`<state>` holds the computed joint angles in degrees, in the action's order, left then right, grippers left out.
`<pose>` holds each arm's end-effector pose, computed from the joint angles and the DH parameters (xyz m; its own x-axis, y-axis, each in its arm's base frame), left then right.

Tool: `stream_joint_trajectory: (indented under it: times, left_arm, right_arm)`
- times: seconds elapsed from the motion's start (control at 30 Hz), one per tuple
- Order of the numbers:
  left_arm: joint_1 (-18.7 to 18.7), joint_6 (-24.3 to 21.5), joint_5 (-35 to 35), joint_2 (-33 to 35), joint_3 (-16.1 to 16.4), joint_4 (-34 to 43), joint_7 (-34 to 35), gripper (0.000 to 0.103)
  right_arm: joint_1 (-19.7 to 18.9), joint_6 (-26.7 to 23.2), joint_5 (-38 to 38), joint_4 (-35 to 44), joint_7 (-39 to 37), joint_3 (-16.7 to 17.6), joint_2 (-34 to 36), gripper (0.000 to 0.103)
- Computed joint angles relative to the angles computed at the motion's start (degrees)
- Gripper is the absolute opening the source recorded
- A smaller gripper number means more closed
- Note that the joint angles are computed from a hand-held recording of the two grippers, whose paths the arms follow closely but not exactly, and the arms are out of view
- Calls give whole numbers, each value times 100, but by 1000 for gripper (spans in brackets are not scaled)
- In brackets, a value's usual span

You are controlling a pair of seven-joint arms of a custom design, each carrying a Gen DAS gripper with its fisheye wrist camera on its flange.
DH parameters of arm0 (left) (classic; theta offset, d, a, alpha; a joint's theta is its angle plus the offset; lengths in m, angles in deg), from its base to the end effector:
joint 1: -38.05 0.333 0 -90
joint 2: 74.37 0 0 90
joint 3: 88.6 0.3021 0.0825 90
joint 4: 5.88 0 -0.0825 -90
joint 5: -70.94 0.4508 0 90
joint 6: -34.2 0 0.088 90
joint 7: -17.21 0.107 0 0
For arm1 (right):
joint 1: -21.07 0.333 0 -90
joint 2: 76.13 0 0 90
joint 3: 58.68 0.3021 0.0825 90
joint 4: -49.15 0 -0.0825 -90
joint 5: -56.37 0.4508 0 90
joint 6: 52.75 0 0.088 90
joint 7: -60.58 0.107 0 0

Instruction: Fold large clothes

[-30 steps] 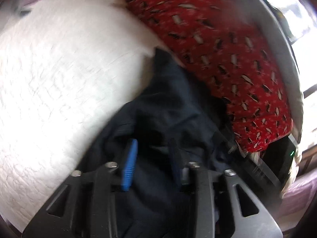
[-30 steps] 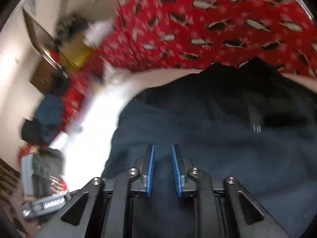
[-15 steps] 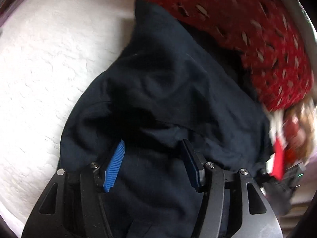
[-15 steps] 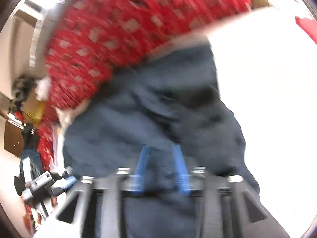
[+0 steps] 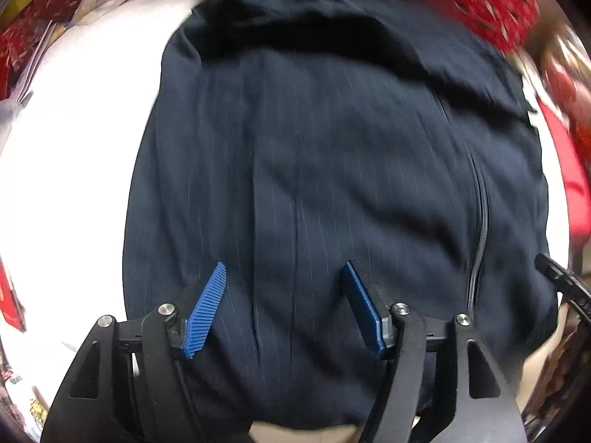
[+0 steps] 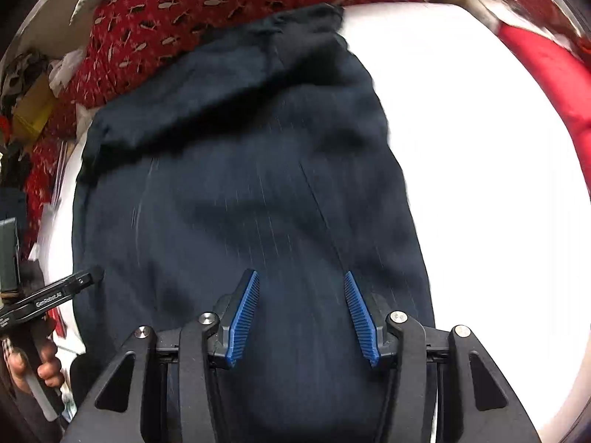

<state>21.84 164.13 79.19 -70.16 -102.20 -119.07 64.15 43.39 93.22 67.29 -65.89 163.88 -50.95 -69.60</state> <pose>0.5682 -0.3193 0.4102 0.1449 -0.9872 0.0658 -0.9600 -0.1564 -0.2322 0.5800 0.3309 0.3974 0.1945 -0.9448 -0.2635 -0.9328 -0.0951 -0.3475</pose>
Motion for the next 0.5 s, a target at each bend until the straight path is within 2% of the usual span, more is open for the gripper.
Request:
stream_joint_trajectory:
  times: [0.07, 0.17, 0.2, 0.23, 0.27, 0.33, 0.4, 0.43, 0.5]
  left_arm:
    - [-12, 47, -270, -190, -43, -239, 102, 65]
    - [-26, 350, -556, -699, -66, -836, 120, 65]
    - [-25, 453, -662, -932, -65, -1096, 115, 65]
    - [-8, 541, -763, -1144, -44, -1330, 101, 65]
    - [14, 689, -920, -1388, 2, -1614, 144, 65]
    - [87, 816, -1118, -1819, 91, -2104, 160, 65]
    - [166, 727, -1353, -2123, 211, -2457, 182, 65]
    - [175, 712, -1550, -2258, 282, -2637, 227, 65]
    - [221, 636, -1954, -2382, 475, -2848, 428, 65]
  right_arm:
    - [13, 20, -22, -476, -72, 13, -441, 52]
    - [52, 192, -553, -1137, 136, 16, -1081, 55]
    - [47, 266, -640, -1271, 179, 10, -1210, 57]
    - [38, 353, -643, -1517, 198, -12, -1430, 66]
    - [-6, 439, -700, -1733, 371, -27, -1641, 70]
    - [-59, 537, -657, -2013, 454, -100, -1897, 70]
    - [-156, 527, -617, -2202, 481, -195, -2031, 70]
    - [-150, 544, -469, -2250, 416, -264, -2049, 71]
    - [127, 661, 739, -2401, -501, -739, -2063, 71]
